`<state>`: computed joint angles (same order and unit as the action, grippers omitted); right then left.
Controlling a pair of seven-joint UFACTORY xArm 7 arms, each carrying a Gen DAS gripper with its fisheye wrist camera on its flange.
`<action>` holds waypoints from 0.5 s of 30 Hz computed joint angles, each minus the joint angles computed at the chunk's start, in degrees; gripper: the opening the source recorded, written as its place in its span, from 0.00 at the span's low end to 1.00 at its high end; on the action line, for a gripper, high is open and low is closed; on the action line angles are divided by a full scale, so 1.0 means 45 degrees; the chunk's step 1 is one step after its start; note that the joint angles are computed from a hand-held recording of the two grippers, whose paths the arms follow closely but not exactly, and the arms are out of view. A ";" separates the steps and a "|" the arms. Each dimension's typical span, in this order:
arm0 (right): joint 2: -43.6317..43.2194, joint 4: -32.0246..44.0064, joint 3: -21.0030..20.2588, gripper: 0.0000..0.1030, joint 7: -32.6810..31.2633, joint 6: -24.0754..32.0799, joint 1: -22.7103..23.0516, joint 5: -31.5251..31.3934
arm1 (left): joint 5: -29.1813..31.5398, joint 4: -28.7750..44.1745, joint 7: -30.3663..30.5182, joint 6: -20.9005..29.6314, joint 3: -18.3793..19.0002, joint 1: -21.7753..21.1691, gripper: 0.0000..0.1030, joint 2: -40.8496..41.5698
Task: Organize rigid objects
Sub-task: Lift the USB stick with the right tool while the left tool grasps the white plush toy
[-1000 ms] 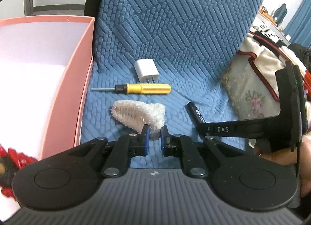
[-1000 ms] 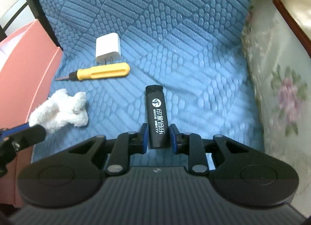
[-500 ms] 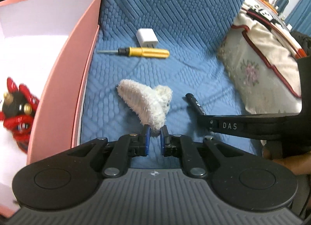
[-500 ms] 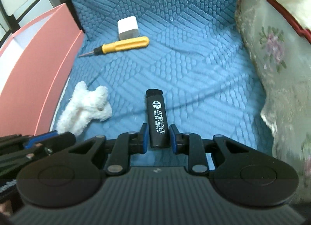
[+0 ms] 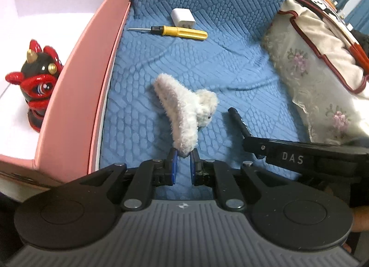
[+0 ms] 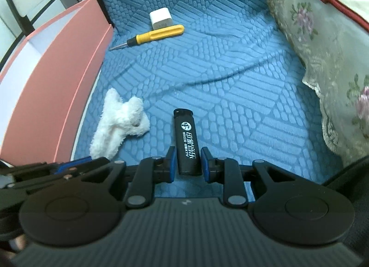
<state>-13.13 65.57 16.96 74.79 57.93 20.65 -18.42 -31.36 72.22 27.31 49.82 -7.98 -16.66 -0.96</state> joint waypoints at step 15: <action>0.0037 -0.0533 -0.0262 0.35 0.0264 -0.1046 -0.0328 0.0386 | -0.0357 -0.0082 0.0698 -0.0671 -0.0176 -0.0317 0.50 0.0104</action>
